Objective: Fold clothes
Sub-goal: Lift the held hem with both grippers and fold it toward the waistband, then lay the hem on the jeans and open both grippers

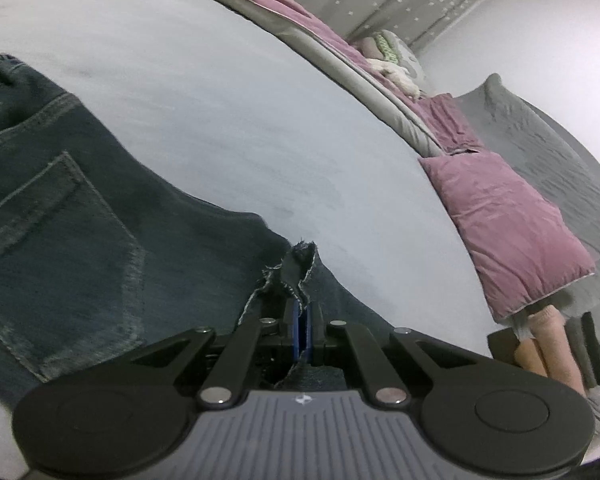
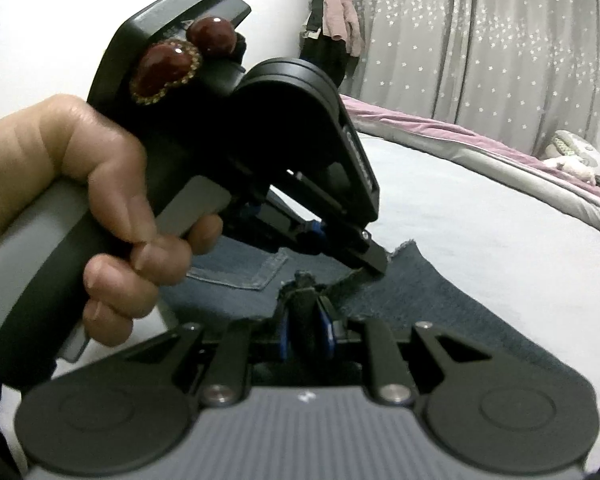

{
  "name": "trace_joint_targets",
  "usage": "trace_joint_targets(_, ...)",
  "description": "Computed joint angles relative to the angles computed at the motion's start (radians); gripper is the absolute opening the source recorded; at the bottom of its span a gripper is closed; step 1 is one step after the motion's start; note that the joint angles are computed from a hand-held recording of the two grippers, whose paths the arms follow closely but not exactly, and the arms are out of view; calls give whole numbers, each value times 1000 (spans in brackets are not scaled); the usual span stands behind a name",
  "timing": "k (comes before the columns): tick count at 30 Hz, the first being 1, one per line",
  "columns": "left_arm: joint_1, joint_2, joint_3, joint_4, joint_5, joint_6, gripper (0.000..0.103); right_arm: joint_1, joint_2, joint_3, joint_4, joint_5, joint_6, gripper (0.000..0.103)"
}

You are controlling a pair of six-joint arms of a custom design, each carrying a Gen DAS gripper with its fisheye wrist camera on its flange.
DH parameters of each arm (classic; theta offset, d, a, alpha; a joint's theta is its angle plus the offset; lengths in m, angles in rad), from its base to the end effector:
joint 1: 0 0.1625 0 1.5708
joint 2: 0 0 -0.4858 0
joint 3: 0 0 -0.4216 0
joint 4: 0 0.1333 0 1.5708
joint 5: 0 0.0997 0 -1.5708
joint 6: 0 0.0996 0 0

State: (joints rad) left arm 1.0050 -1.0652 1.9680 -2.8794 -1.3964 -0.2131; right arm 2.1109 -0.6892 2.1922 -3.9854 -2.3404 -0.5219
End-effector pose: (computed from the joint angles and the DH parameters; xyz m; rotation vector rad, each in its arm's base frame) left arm -0.2089 -0.6098 0.2058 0.4827 3.0224 -0.6840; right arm 0.3228 -0.4140 0.0858 0.7285 -2.0925 1.0733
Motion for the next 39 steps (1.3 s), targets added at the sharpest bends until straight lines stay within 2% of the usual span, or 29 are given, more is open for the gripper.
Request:
trace_joint_targets(8,-3,23,-8,22,97,24,2,-41,20,-12,27,69,51,15)
trace_joint_targets(13,-4,49,-21,40,125,11,2,-78,27,-9,48,104,103,16)
trace_joint_targets(17,-11,61,-23,41,138,17,3,-89,32,-8,53,123,89,17)
trace_joint_targets(20,-18,44,-15,44,136,24,4,-89,27,-6,71,130,81,24)
trace_joint_targets(21,-21,38,-11,39,132,23,5,-87,16,-1,85,133,87,26)
trace_joint_targets(23,-22,26,-4,27,133,20,9,-83,-12,15,111,143,105,42)
trace_joint_targets(25,-27,18,8,-7,139,12,13,-79,-46,36,134,157,129,49)
trace_joint_targets(28,-40,5,36,-65,165,4,22,-55,-108,86,171,175,197,49)
trace_joint_targets(33,-68,1,80,-143,182,41,23,-52,-227,182,181,228,269,51)
trace_joint_targets(35,-76,2,89,-150,161,65,23,-51,-277,217,183,233,270,52)
trace_joint_targets(39,-93,6,109,-164,123,117,28,-53,-347,260,175,187,209,53)
